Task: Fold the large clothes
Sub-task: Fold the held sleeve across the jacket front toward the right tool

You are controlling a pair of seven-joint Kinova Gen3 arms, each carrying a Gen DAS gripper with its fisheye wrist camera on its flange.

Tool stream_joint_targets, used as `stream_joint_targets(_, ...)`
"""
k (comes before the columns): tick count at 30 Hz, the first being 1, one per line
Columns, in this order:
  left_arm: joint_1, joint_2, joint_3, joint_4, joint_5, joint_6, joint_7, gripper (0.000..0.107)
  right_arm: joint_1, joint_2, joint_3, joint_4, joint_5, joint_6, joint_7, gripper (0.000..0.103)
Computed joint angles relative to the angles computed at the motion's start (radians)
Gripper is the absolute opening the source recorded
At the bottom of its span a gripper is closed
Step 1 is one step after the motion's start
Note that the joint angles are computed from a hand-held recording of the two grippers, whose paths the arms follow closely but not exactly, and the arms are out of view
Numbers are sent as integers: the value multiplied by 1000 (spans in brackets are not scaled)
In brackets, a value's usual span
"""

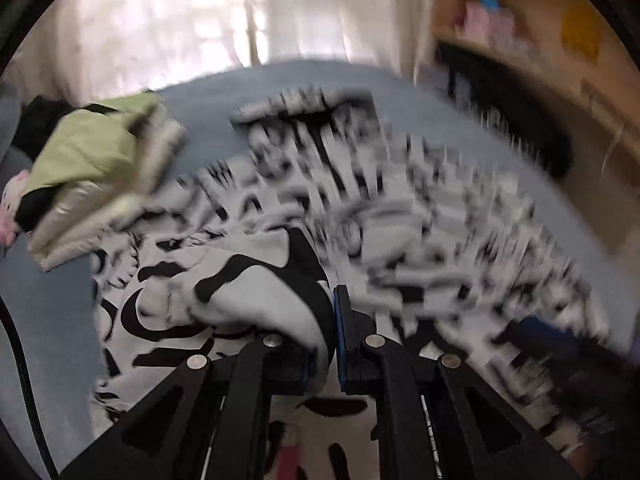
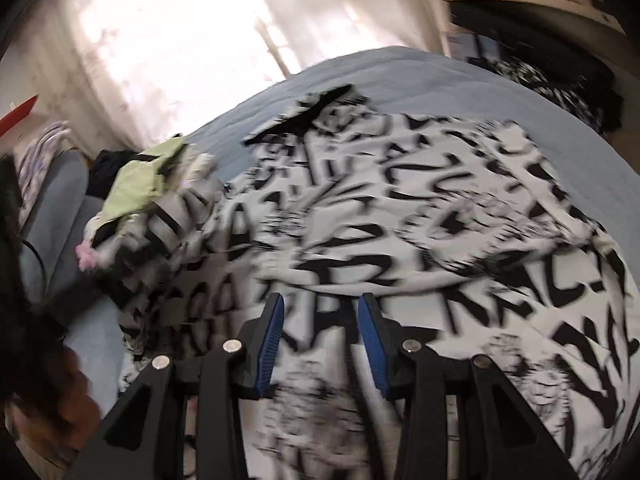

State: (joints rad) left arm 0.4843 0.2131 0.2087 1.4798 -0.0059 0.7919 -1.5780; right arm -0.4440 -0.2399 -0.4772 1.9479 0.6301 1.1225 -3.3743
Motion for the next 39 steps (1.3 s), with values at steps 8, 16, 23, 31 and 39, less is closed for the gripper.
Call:
stream_joint_targets(8,-4,28,22,15,55,86,-49,58,46,-67,30,81,-86,-103,60,39)
stream_joint_targets(16,-70,-77,16,89,172,94,-167,69,82,-63,8,72,-104,-185,146,41)
stream_joint_targets(23,-156,-204,-38,223,241,87,-167,71,67,-7,-26,8,-74,-189,258,56)
stream_joint_targets(31,-246,-236,-87,310,278,103,-151,71,-70,203,-16,-167,47,-67,471,56)
stream_joint_targets(39,-284,-255,-101,339,332,75,-200,71,-179,462,84,-367,89,90,709,56)
